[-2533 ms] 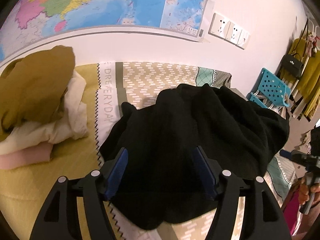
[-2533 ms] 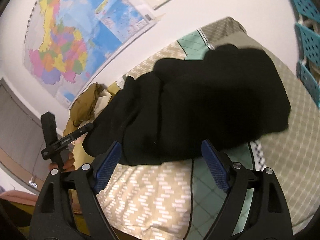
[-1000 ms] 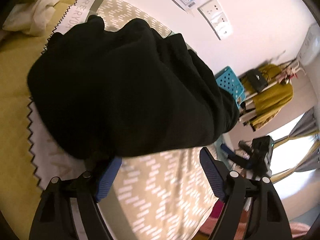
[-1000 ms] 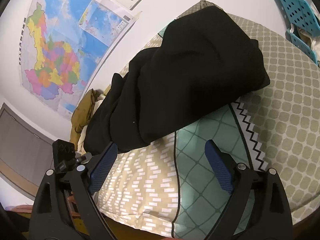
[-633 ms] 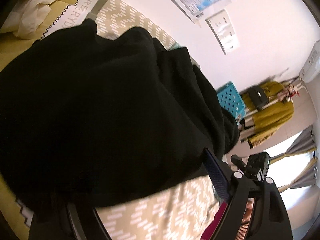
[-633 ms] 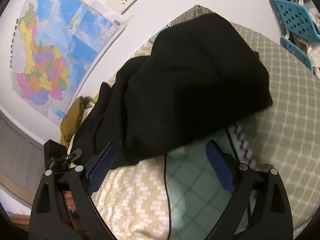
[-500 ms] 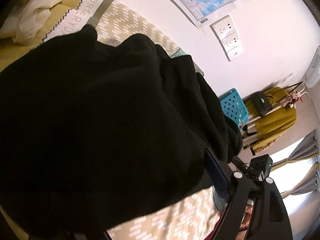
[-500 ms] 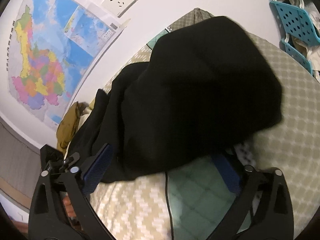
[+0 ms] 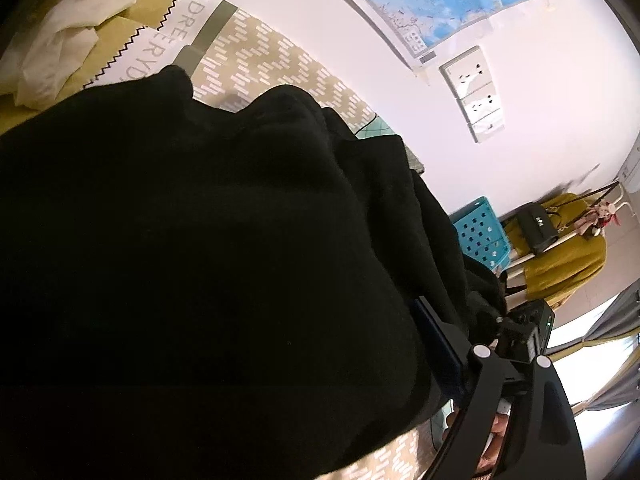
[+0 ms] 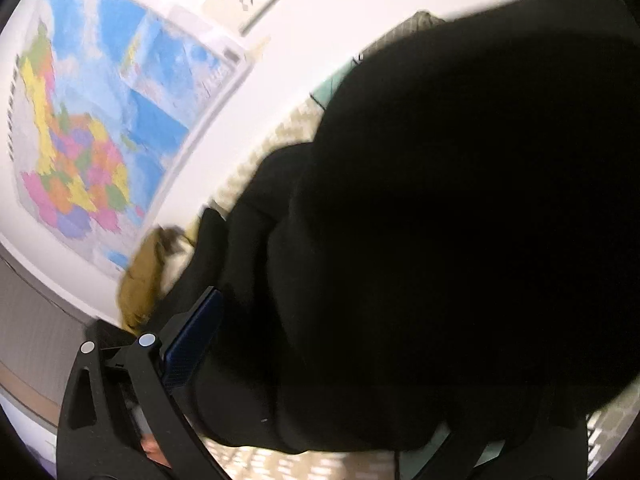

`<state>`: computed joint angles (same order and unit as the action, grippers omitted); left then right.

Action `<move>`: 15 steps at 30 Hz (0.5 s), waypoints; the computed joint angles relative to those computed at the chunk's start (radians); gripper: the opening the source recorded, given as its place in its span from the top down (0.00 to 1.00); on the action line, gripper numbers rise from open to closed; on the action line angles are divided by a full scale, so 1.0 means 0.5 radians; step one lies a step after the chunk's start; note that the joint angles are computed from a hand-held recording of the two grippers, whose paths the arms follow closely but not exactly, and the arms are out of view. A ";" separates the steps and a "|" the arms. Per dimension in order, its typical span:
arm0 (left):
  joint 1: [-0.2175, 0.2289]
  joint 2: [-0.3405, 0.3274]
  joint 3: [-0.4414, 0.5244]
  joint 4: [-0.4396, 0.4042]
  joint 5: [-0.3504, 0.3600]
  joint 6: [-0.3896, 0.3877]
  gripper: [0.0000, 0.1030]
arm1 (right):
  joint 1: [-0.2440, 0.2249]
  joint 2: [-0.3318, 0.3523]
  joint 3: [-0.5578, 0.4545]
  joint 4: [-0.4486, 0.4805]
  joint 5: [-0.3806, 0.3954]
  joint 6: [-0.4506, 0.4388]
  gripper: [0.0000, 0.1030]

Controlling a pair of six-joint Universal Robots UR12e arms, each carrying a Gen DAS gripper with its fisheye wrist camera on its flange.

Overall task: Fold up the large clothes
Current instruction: 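Carry the folded jacket with both grippers toward the clothes pile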

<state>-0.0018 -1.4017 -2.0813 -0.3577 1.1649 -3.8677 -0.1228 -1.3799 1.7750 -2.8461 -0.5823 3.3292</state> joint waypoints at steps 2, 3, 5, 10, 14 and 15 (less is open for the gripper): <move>-0.021 -0.012 0.031 -0.059 0.060 0.025 0.19 | 0.027 -0.013 -0.007 0.030 -0.095 -0.072 0.04; -0.042 -0.016 0.055 -0.118 0.126 0.057 0.24 | 0.038 -0.024 -0.006 0.051 -0.129 -0.104 0.04; -0.063 -0.022 0.082 -0.181 0.194 0.095 0.30 | 0.047 -0.022 -0.012 0.045 -0.150 -0.103 0.04; -0.102 -0.034 0.129 -0.278 0.297 0.170 0.38 | 0.065 -0.057 0.000 0.099 -0.262 -0.250 0.36; -0.084 -0.034 0.127 -0.274 0.273 0.198 0.35 | 0.016 -0.027 -0.017 0.167 -0.077 -0.179 0.33; -0.085 -0.039 0.130 -0.270 0.272 0.195 0.34 | 0.008 -0.017 -0.020 0.179 -0.030 -0.155 0.22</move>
<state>-0.0445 -1.4211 -2.0162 -0.4928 1.3012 -3.7700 -0.1186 -1.3883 1.7649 -2.7565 -0.5972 3.2516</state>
